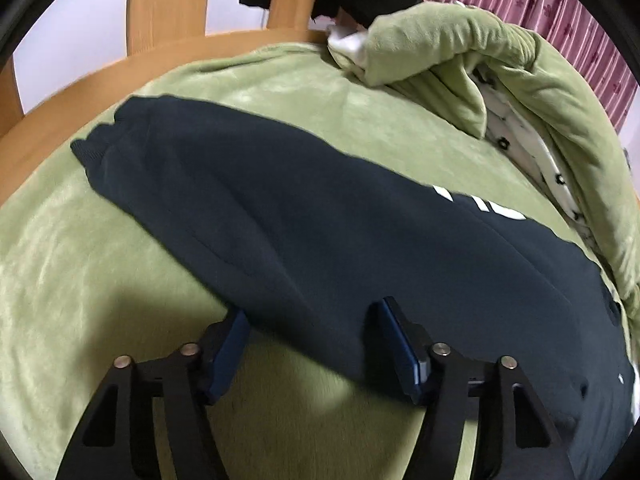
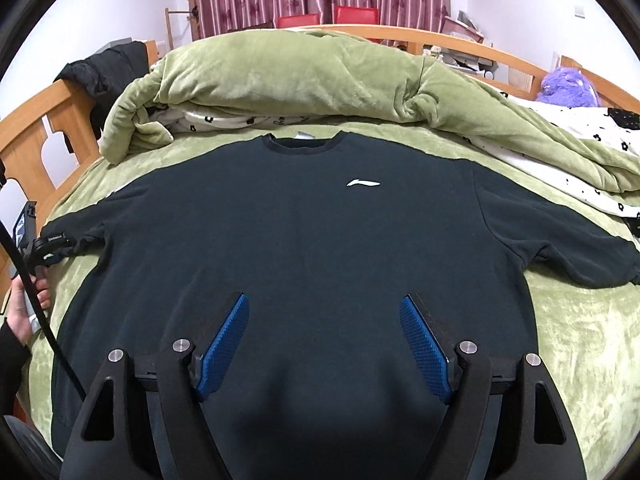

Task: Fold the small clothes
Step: 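Move the left tool to the sweatshirt sleeve and close on its cuff, then fold the held sleeve across the sweatshirt body with the left tool, release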

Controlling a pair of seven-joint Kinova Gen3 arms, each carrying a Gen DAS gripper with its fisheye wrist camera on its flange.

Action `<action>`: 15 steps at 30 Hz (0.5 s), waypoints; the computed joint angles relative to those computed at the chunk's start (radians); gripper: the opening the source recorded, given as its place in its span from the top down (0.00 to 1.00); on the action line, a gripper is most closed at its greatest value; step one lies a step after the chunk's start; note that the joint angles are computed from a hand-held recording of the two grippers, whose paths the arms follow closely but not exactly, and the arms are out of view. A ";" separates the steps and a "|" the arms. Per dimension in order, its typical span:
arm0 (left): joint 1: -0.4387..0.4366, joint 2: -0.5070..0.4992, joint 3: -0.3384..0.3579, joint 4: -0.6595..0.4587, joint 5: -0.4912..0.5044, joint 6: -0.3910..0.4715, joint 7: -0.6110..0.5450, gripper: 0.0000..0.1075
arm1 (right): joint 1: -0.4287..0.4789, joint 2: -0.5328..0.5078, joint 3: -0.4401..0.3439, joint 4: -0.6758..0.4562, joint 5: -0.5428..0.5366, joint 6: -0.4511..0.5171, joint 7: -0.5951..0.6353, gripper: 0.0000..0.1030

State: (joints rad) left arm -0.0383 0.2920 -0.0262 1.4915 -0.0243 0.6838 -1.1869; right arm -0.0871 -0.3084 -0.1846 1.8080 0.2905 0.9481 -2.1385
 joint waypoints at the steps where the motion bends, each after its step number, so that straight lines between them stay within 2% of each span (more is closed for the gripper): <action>1: 0.019 0.005 -0.012 -0.008 -0.028 -0.002 0.022 0.58 | -0.004 0.003 0.006 -0.001 -0.008 -0.001 0.008 0.25; 2: 0.034 0.008 -0.021 -0.016 -0.055 -0.005 0.040 0.78 | -0.008 0.006 0.011 -0.003 -0.016 0.001 0.018 0.25; 3: 0.049 0.010 -0.031 -0.025 -0.082 -0.005 0.062 0.88 | -0.011 0.008 0.016 -0.004 -0.023 0.002 0.028 0.25; 5: 0.058 0.003 -0.031 -0.044 -0.114 -0.016 0.067 0.93 | -0.014 0.009 0.019 -0.004 -0.029 0.001 0.043 0.25; 8: 0.090 -0.025 -0.035 -0.082 -0.173 -0.024 0.081 0.94 | -0.017 -0.011 0.027 0.002 -0.046 -0.003 0.062 0.25; 12: 0.110 -0.060 -0.007 -0.154 -0.188 -0.013 0.074 0.94 | -0.005 -0.039 0.040 0.010 -0.080 -0.017 0.068 0.25; 15: 0.177 -0.063 0.012 -0.225 -0.246 0.012 0.089 0.94 | -0.006 -0.059 0.063 0.010 -0.121 -0.022 0.096 0.25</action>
